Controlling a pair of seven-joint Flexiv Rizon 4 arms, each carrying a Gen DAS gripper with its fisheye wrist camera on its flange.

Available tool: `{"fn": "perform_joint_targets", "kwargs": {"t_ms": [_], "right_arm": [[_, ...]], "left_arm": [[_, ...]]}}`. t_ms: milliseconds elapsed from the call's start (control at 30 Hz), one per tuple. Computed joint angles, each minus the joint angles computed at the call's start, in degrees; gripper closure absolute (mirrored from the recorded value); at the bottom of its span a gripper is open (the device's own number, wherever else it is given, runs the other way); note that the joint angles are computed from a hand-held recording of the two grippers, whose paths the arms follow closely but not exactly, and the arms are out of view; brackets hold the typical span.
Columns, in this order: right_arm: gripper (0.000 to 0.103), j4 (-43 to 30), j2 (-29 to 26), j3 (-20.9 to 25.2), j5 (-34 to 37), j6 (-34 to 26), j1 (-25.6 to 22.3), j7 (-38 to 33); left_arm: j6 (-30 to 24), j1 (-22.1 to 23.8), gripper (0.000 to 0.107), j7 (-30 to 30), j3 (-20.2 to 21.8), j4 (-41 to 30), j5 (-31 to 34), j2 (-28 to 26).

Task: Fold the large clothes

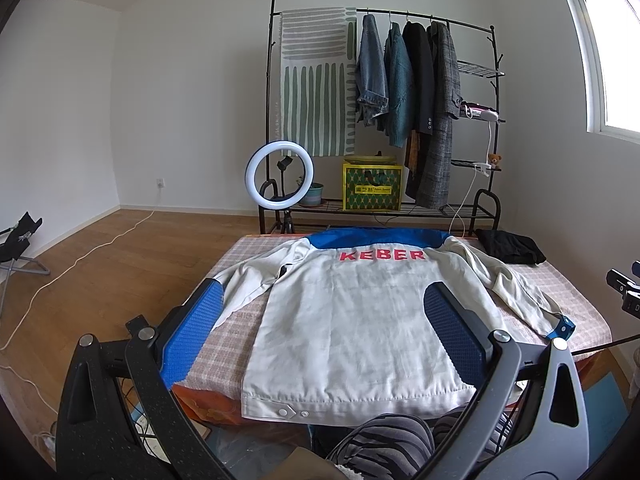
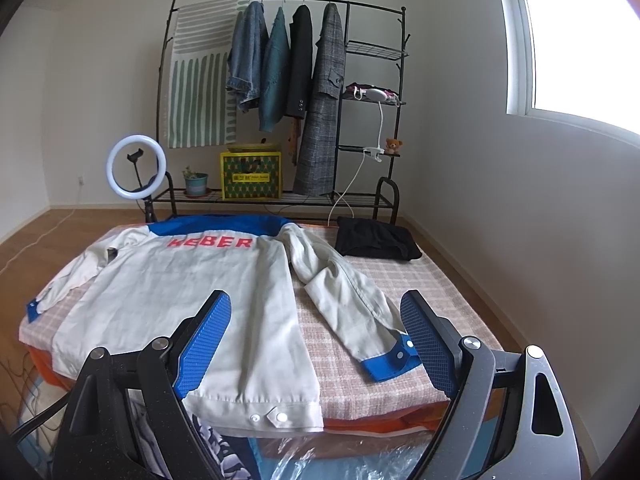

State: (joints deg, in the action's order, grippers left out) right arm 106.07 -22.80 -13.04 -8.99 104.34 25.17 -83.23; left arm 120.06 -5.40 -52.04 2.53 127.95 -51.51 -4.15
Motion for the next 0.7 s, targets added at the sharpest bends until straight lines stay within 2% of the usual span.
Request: {"fn": "perform_joint_targets", "kwargs": {"t_ms": [133, 200, 233, 333, 400, 433, 533, 633, 700], "right_arm": [[0.016, -0.2, -0.06, -0.24, 0.24, -0.18, 0.37, 0.04], [0.016, -0.23, -0.27, -0.12, 0.16, 0.08, 0.09, -0.03], [0.016, -0.25, -0.3, 0.0, 0.16, 0.1, -0.03, -0.05], [0.016, -0.14, 0.14, -0.55, 0.24, -0.33, 0.82, 0.12], [0.016, -0.17, 0.24, 0.07, 0.09, -0.44, 0.4, 0.31], [0.016, -0.31, 0.2, 0.8, -0.11, -0.52, -0.24, 0.43], [0.016, -0.39, 0.14, 1.02, -0.33, -0.54, -0.33, 0.91], [0.016, -0.54, 0.05, 0.95, -0.43, -0.56, -0.21, 1.27], [0.016, -0.52, 0.11, 1.07, -0.53, -0.56, -0.22, 1.43]], "left_arm": [[0.11, -0.41, 0.005, 1.12, -0.19, -0.26, -1.24, 0.08], [-0.19, 0.28, 0.005, -0.66, 0.11, 0.15, 0.77, 0.06], [0.07, -0.3, 0.005, 0.76, -0.13, -0.22, -1.02, 0.07], [0.07, -0.22, 0.005, 0.51, -0.11, -0.1, -0.73, 0.1], [-0.31, 0.56, 0.005, -1.47, 0.23, 0.34, 1.69, 0.08], [-0.02, -0.03, 0.005, -0.04, 0.0, 0.03, -0.04, 0.11], [-0.52, 0.8, 0.005, -2.07, 0.38, 0.46, 2.45, 0.13], [-0.07, 0.1, 0.005, -0.39, 0.15, 0.12, 0.41, 0.1], [-0.3, 0.47, 0.005, -1.33, 0.31, 0.35, 1.38, 0.2]]}}
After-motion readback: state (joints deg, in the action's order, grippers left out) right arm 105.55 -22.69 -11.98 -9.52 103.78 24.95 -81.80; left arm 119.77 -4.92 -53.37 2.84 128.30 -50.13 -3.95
